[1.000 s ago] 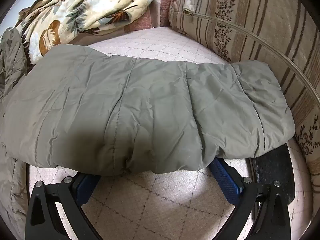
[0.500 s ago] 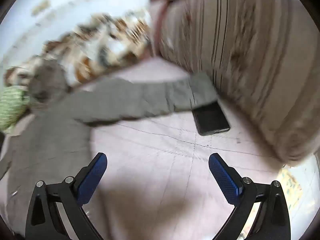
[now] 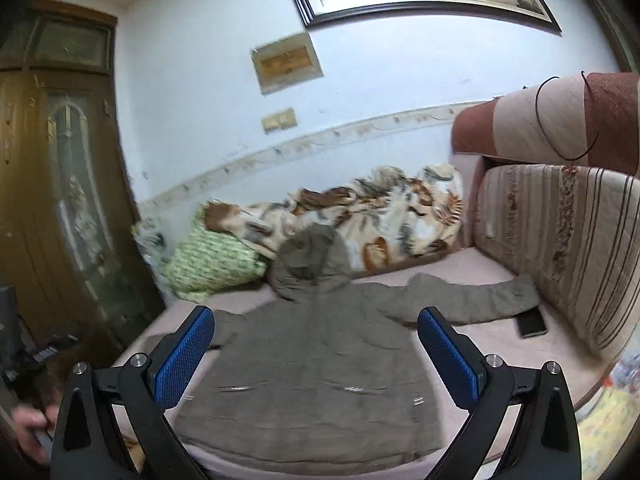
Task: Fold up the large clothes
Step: 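Lay the grey puffer jacket flat and position both grippers above it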
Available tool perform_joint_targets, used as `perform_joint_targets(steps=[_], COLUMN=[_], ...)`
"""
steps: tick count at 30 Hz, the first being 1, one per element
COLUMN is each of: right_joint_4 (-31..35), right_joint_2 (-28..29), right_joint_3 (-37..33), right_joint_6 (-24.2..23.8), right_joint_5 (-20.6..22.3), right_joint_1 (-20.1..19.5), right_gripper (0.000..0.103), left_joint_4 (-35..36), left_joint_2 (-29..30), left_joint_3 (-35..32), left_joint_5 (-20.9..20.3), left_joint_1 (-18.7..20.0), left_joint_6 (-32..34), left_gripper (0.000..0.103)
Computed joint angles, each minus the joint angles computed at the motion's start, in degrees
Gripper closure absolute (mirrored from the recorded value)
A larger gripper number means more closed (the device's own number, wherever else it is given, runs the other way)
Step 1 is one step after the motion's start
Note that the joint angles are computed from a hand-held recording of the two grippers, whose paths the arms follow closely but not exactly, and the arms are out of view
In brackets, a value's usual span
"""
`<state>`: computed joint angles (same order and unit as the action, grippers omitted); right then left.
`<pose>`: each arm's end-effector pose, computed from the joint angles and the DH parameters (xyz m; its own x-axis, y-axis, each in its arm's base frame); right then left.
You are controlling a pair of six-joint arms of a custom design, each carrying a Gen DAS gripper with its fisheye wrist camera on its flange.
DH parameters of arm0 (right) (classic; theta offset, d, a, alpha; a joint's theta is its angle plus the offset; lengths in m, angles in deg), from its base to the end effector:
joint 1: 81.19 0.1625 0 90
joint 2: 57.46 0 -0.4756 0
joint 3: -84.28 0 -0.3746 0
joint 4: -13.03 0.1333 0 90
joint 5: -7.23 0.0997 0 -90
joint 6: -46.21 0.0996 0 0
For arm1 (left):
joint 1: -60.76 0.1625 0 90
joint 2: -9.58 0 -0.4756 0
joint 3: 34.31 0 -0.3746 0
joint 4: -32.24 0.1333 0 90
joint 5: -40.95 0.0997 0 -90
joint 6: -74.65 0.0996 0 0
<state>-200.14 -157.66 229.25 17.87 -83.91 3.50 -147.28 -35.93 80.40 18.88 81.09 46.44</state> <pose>0.1031 -0.3102 0.4444 -0.8834 0.0035 0.4685 -0.4553 0.2294 -0.8603 -0.4587 -0.4106 0.1511 -0.7966 0.0579 -0.6017 0.5705 0.4008 -0.7168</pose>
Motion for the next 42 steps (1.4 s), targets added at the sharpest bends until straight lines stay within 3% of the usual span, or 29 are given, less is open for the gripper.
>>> perform_joint_targets(steps=[2,4,5,8,11,14,27,42], right_joint_4=[-7.0,-12.5,-12.2,-13.5,-11.3,-10.8,-9.7,-6.6], right_joint_2=[4.3,7.3,8.4,11.2,10.3,11.8,17.2,18.4], right_joint_3=[2.1,5.1,5.6,5.3,6.2,5.8,2.7,1.0], right_joint_6=[1.8,2.1,0.3,-6.2,-7.5,-8.1,-6.1,-5.2], right_joint_5=[-5.7,-6.9,-6.5,-11.8,-7.1,-8.4,-14.3,-15.4], right_joint_1=[4.9,6.0,6.8,10.3,8.0,8.5,11.7,11.2], right_gripper=[0.0,0.0,0.0,0.0,0.0,0.0,0.0,0.0], left_joint_4=[-0.8,4.3,8.2,12.9,18.3,21.4,24.3,24.7], left_joint_2=[3.6,6.4,6.7,5.2,4.0,2.6,0.1,-0.2], left_joint_3=[-0.6,-2.2,-2.0,0.2,0.6,0.8,2.4,3.1], left_joint_5=[3.7,8.7,9.2,5.4,2.9,1.0,-1.3,-2.6], left_joint_1=[-2.8,-4.4,-4.9,-5.6,-4.8,-3.5,-0.8,0.9], left_joint_6=[-0.8,-2.2,-4.6,-8.2,-12.4,-15.2,-16.7,-16.5], left_gripper=[0.0,0.0,0.0,0.0,0.0,0.0,0.0,0.0])
